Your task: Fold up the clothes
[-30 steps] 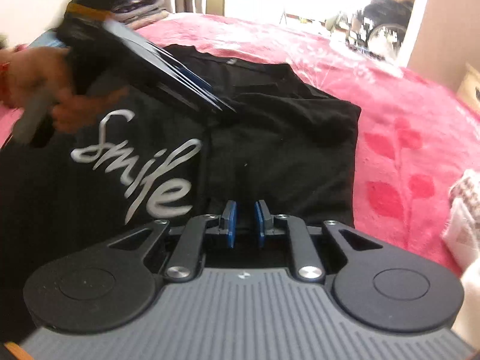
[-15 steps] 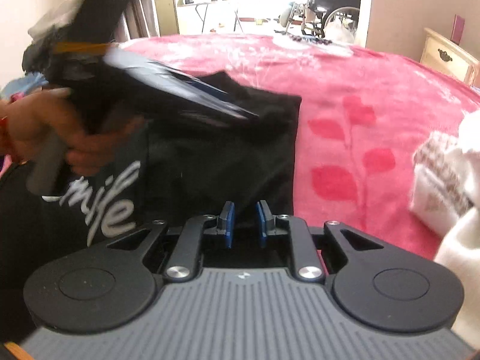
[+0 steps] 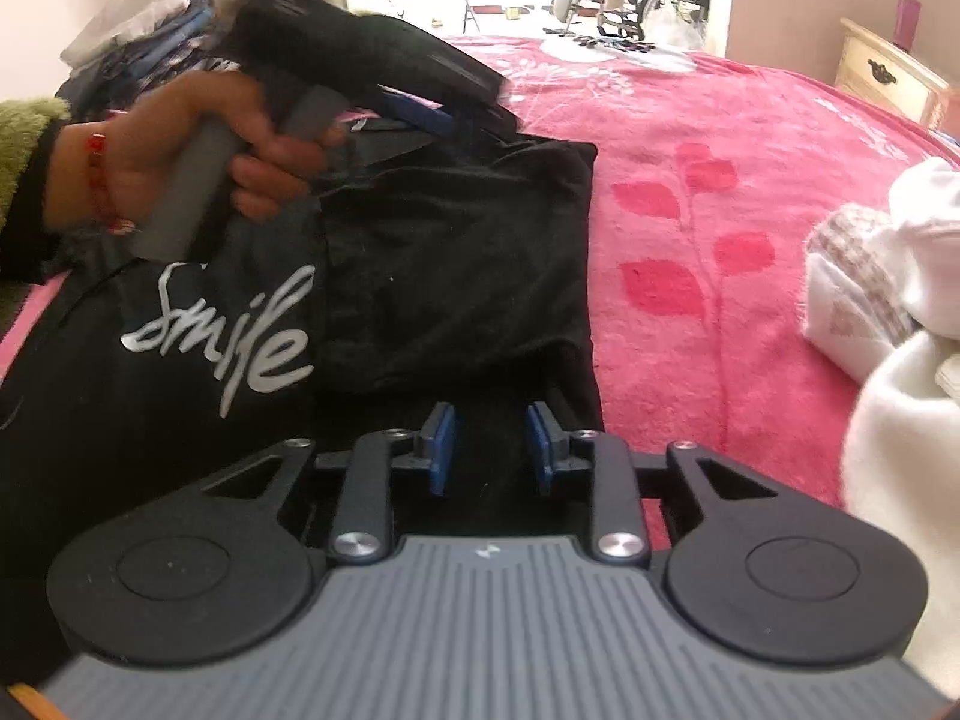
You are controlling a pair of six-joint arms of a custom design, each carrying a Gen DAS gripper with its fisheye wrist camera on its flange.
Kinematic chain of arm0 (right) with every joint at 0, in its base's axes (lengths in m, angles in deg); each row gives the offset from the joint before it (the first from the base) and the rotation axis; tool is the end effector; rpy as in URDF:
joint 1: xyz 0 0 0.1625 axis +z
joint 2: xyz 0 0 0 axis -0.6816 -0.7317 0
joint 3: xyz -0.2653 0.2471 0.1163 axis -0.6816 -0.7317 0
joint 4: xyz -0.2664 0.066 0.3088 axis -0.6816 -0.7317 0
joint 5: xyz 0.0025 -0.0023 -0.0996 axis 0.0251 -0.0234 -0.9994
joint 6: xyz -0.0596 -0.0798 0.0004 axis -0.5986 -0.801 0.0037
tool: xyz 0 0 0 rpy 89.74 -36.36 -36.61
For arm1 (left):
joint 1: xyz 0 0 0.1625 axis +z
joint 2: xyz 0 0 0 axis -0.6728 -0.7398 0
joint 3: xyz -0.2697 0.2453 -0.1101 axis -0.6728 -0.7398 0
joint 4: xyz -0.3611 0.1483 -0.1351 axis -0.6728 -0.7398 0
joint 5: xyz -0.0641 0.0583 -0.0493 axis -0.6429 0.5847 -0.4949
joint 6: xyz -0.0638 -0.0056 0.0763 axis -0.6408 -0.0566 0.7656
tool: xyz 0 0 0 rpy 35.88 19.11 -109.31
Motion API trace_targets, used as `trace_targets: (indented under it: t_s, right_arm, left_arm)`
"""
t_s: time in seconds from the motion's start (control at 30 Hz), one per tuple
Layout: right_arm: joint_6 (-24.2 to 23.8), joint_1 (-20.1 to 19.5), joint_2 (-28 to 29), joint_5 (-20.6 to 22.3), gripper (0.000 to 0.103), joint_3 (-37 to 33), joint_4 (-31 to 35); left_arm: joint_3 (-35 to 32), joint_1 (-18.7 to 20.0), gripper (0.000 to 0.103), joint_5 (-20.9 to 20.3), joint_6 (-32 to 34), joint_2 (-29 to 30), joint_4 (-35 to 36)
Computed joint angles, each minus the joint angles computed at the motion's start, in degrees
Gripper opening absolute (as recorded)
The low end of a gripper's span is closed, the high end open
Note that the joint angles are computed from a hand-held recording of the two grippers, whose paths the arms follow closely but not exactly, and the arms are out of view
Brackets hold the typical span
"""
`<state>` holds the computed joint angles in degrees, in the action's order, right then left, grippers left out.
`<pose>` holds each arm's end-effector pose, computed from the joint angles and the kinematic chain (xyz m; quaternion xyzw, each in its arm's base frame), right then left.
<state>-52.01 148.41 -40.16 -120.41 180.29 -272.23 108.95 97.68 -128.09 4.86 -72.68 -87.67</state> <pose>0.1627 -0.3115 0.0975 0.1503 -0.8855 0.3202 0.3012 -0.1731 -0.5560 0.1040 0.3602 0.8920 -0.2177 0.1652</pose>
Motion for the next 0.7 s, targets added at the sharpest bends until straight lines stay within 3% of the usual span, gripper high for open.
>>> trace_targets:
  t_s: [0.13, 0.27, 0.47, 0.53, 0.7]
  right_arm:
    - [3.5, 3.2, -1.3, -0.6, 0.032, -0.3, 0.4]
    - [5.6, 6.6, -2.1, 0.0, 0.041, -1.5, 1.9]
    - [11.6, 11.0, -3.6, 3.5, 0.043, -7.4, 12.4]
    - [14.2, 11.9, -3.3, 5.6, 0.043, -11.1, 17.6]
    - [22.5, 14.1, 1.1, 11.0, 0.044, -24.7, 34.0]
  left_arm:
    - [1.8, 0.3, 0.074, 1.9, 0.4, -11.5, 8.9]
    - [2.5, 0.9, 0.077, 7.2, -2.3, -24.6, 22.3]
    - [5.1, 2.3, 0.077, 15.8, -11.0, -40.7, 42.3]
    - [8.1, 3.5, 0.076, 16.6, -13.7, -45.1, 44.6]
    - [15.4, 8.7, 0.073, 15.5, -25.8, -49.2, 38.5]
